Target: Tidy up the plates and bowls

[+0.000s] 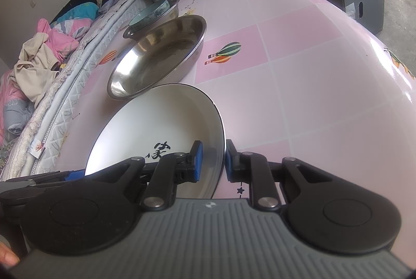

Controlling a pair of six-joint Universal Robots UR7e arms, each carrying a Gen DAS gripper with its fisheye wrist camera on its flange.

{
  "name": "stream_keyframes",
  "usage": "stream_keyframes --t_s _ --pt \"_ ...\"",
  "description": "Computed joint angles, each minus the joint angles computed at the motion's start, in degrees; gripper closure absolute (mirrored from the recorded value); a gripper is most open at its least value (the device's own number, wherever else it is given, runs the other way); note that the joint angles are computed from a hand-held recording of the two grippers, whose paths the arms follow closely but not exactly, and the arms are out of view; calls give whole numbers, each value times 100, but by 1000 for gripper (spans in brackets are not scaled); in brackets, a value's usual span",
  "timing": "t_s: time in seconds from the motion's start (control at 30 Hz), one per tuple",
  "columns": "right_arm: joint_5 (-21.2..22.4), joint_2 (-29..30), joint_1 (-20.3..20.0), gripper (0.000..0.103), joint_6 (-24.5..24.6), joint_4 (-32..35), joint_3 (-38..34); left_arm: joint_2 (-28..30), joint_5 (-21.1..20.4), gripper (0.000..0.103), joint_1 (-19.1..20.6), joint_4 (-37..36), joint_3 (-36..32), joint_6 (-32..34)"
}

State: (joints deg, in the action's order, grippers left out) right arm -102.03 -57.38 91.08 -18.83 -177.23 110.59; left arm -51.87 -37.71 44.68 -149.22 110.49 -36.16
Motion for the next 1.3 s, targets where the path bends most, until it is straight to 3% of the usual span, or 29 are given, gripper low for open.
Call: stream_keyframes --t_s 0.37,1.3 --pt "102 9 -43 85 -35 -127 43 72 67 46 -7 -70 -27 51" --pt "-160 7 99 83 -282 -332 100 85 244 49 -106 89 -28 39"
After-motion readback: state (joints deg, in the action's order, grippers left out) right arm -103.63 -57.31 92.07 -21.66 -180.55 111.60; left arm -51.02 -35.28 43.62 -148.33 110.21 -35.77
